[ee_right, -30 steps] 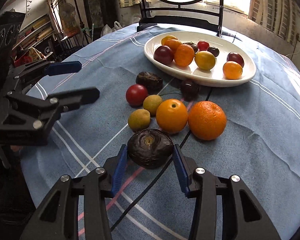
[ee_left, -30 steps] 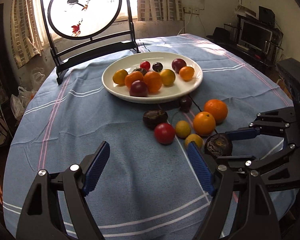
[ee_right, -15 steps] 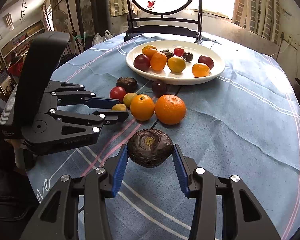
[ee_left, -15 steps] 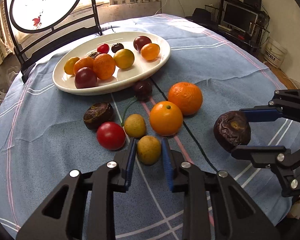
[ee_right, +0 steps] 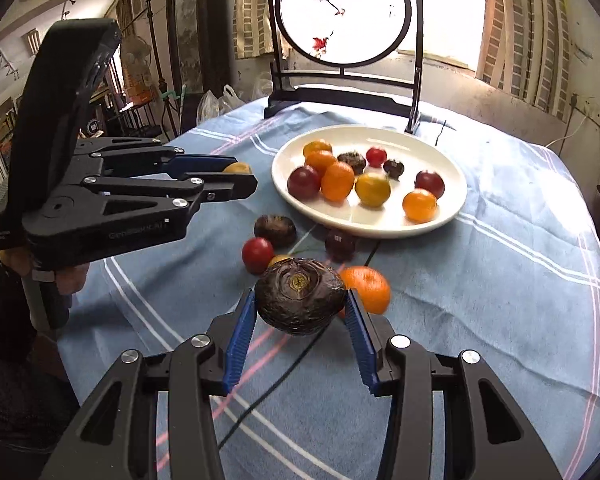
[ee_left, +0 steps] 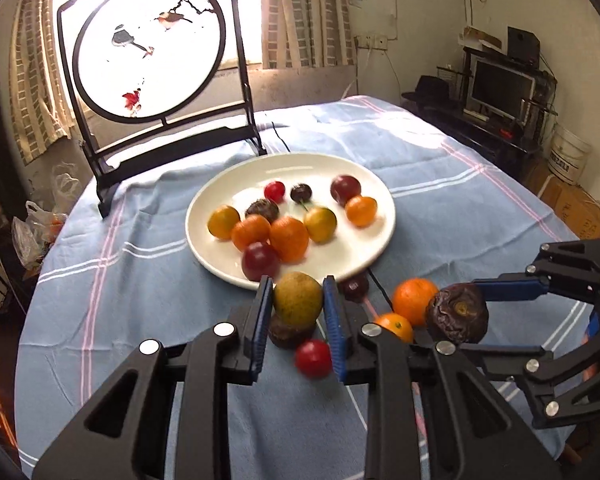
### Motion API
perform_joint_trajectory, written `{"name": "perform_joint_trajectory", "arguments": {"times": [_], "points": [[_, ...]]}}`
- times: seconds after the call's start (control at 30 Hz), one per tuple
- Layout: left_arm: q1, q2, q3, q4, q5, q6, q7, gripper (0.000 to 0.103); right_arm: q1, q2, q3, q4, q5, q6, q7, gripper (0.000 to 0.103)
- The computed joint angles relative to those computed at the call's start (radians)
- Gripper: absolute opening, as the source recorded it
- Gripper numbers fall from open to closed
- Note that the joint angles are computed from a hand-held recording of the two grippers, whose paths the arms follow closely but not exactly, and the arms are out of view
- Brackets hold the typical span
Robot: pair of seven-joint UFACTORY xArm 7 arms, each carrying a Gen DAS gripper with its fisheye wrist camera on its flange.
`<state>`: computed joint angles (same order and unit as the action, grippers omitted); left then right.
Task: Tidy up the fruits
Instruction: 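Lower both held fruits onto the plate and open both grippers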
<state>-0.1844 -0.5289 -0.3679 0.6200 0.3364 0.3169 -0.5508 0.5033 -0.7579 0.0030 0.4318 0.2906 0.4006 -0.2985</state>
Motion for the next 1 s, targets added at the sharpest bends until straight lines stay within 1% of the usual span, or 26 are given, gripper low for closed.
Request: {"name": "perform_joint_trajectory", "arguments": {"times": [0.07,0.1,0.2,0.27,0.37,0.47,0.57,0.73,0.83,1.0], "points": [[0.063,0.031,-0.032,0.049,0.042,-0.003,-0.033,0.025,-0.001,0.04,0.0,0.036,0.004,-0.057,0.003,0.046],[0.106,0.048,-0.06,0.076,0.077,-0.004,-0.064,0.025,0.001,0.066,-0.006,0.058,0.007,-0.081,0.005,0.046],[0.237,0.102,-0.152,0.158,0.227,0.008,-0.183,0.025,-0.01,0.146,-0.014,0.124,0.007,-0.145,0.018,0.046],[0.276,0.152,-0.174,0.209,0.303,0.017,-0.24,0.025,-0.025,0.207,-0.016,0.168,0.005,-0.183,0.032,0.046],[0.313,0.23,-0.195,0.277,0.409,0.039,-0.32,0.025,-0.009,0.296,-0.055,0.235,0.029,-0.208,0.022,0.046],[0.304,0.312,-0.184,0.332,0.464,0.064,-0.347,0.025,0.002,0.374,-0.082,0.29,0.065,-0.218,-0.006,0.046],[0.283,0.38,-0.168,0.373,0.518,0.091,-0.37,0.025,-0.015,0.441,-0.075,0.336,0.092,-0.214,-0.031,0.046],[0.233,0.453,-0.116,0.416,0.557,0.11,-0.385,0.025,-0.062,0.522,-0.027,0.386,0.12,-0.207,-0.051,0.046],[0.199,0.488,-0.083,0.441,0.576,0.126,-0.39,0.025,-0.105,0.563,0.016,0.409,0.098,-0.211,-0.034,0.046],[0.138,0.538,-0.027,0.477,0.59,0.16,-0.401,0.025,-0.147,0.613,0.052,0.442,0.073,-0.212,-0.017,0.046]]}}
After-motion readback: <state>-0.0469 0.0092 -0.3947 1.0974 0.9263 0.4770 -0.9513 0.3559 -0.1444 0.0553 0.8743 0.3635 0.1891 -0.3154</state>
